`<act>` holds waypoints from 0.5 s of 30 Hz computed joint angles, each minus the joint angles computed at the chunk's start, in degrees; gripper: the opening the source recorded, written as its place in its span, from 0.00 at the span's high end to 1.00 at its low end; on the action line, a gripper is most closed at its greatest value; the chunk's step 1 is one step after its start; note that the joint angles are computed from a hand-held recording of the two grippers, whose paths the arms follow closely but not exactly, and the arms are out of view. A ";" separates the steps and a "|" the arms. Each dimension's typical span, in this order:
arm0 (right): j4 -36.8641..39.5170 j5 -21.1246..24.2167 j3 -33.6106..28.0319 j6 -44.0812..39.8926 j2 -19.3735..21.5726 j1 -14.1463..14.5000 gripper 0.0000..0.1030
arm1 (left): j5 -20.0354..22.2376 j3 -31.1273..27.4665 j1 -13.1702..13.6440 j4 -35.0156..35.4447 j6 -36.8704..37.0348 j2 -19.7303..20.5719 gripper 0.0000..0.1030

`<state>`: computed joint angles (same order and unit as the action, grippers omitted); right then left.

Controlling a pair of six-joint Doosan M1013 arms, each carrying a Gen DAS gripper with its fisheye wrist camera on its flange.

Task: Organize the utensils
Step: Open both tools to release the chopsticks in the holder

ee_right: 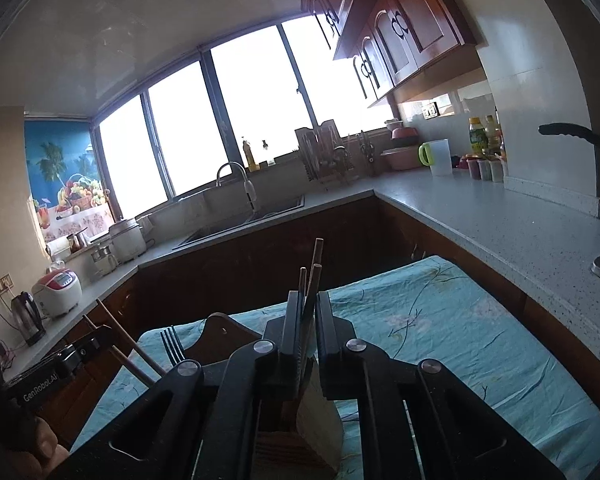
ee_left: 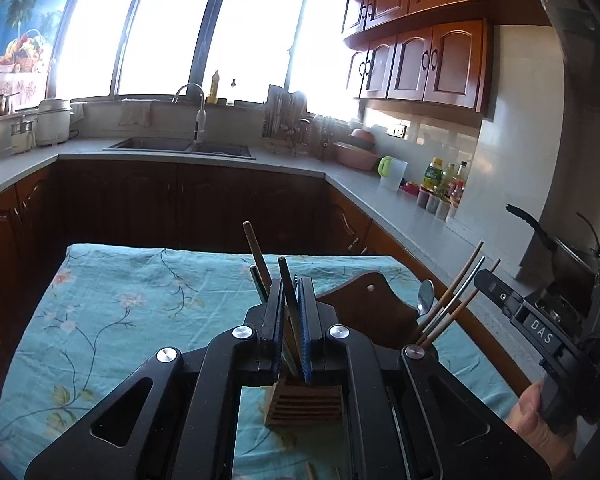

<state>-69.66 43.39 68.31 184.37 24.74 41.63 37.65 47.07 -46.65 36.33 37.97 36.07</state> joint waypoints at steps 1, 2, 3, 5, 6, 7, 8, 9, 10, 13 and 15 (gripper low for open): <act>0.50 0.11 -0.17 -0.49 0.01 0.01 0.94 | 0.22 -0.27 0.02 -0.31 0.33 0.11 0.94; 0.87 0.17 -0.32 -0.88 0.03 -0.02 0.94 | 0.42 -0.55 0.03 -0.51 0.55 0.24 0.94; 1.18 0.14 -0.43 -1.10 0.04 -0.03 0.94 | 0.54 -0.68 0.01 -0.44 0.56 0.30 0.94; 1.64 0.11 -0.57 -1.41 0.06 -0.14 0.94 | 0.66 -0.73 -0.03 -0.37 0.50 0.31 0.94; 1.83 0.17 -0.63 -1.53 0.05 -0.15 0.94 | 0.78 -0.86 -0.02 -0.60 0.71 0.36 0.94; 2.04 0.18 -0.66 -1.63 0.05 -0.21 0.92 | 0.88 -0.94 -0.01 -0.89 0.95 0.39 0.94; 2.40 0.01 -0.63 -1.69 -0.02 -0.28 0.90 | 0.87 -1.02 0.04 -1.61 1.50 0.38 0.94; 2.91 -0.27 -0.61 -1.76 -0.08 -0.37 0.89 | 0.68 -1.01 0.19 -2.65 2.26 0.31 0.94; 2.86 -0.93 -0.34 -1.35 -0.23 -0.50 0.88 | 0.32 -0.83 0.26 -3.57 2.82 0.11 0.94; 2.40 -2.33 0.37 -0.39 -0.87 -0.56 0.72 | -1.17 0.43 0.12 -3.74 2.30 -0.96 0.78; -1.32 -2.99 1.78 3.25 -1.76 -0.17 0.54 | -2.20 2.19 -0.44 0.43 -1.45 -2.18 0.59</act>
<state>-70.98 40.40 70.09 187.62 22.97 41.46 35.45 49.26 -47.10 36.76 36.52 33.89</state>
